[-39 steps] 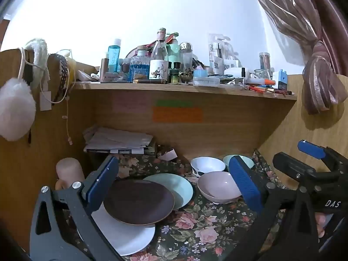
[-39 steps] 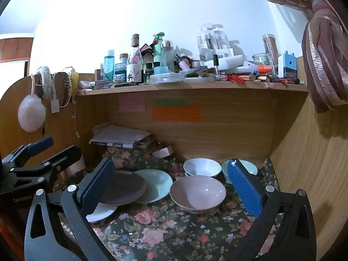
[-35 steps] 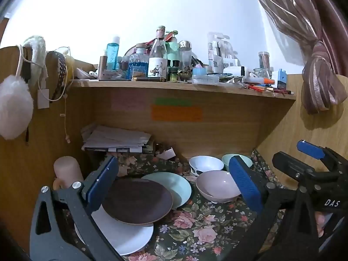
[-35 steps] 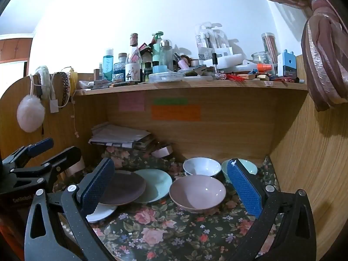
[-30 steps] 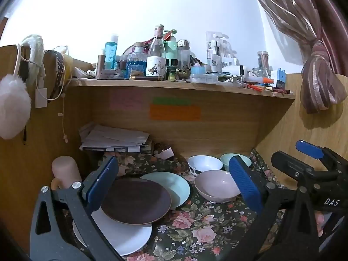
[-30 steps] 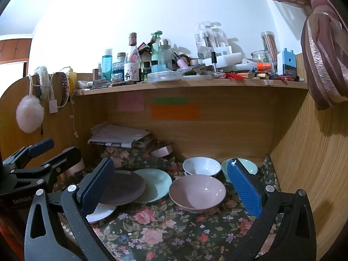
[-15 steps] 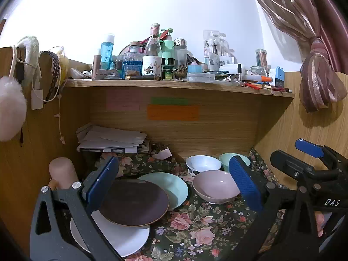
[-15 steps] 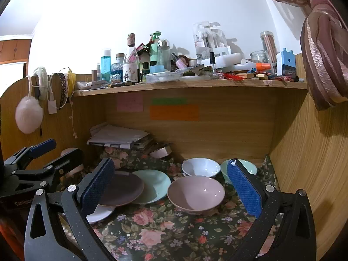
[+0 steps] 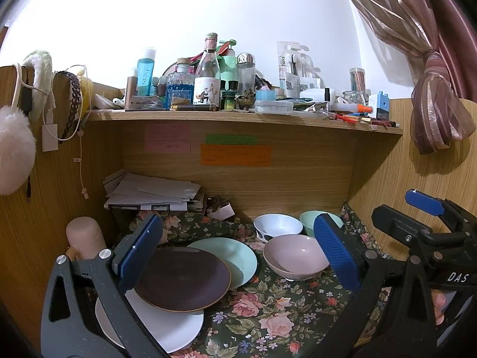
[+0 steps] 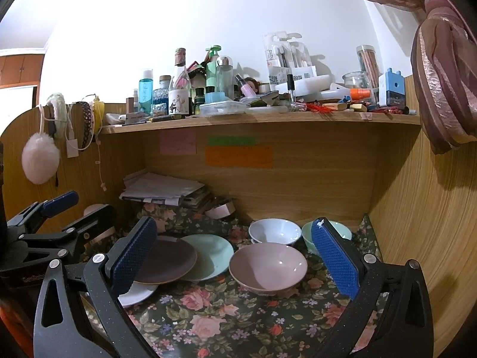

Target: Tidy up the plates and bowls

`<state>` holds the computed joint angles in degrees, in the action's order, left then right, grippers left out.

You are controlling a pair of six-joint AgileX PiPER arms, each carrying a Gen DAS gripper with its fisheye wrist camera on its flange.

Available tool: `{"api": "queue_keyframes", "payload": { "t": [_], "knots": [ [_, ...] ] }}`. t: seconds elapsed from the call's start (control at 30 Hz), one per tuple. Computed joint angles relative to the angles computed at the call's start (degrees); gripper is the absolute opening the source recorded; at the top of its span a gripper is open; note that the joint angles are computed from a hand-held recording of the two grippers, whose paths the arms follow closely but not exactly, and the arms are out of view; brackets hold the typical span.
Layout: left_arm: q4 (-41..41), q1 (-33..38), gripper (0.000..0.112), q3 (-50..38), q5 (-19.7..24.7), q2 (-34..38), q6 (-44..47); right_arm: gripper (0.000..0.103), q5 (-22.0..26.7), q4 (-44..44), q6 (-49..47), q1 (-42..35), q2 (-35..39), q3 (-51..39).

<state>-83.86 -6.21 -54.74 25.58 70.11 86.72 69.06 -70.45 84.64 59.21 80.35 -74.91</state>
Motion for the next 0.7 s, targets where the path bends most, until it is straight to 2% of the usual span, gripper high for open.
{"api": "queue_keyframes", "payload": {
  "t": [0.7],
  "knots": [
    [-0.5, -0.8, 0.103, -0.3, -0.9, 0.2, 0.0, 0.103, 0.5, -0.2, -0.6, 0.9, 0.3, -1.1]
  ]
}}
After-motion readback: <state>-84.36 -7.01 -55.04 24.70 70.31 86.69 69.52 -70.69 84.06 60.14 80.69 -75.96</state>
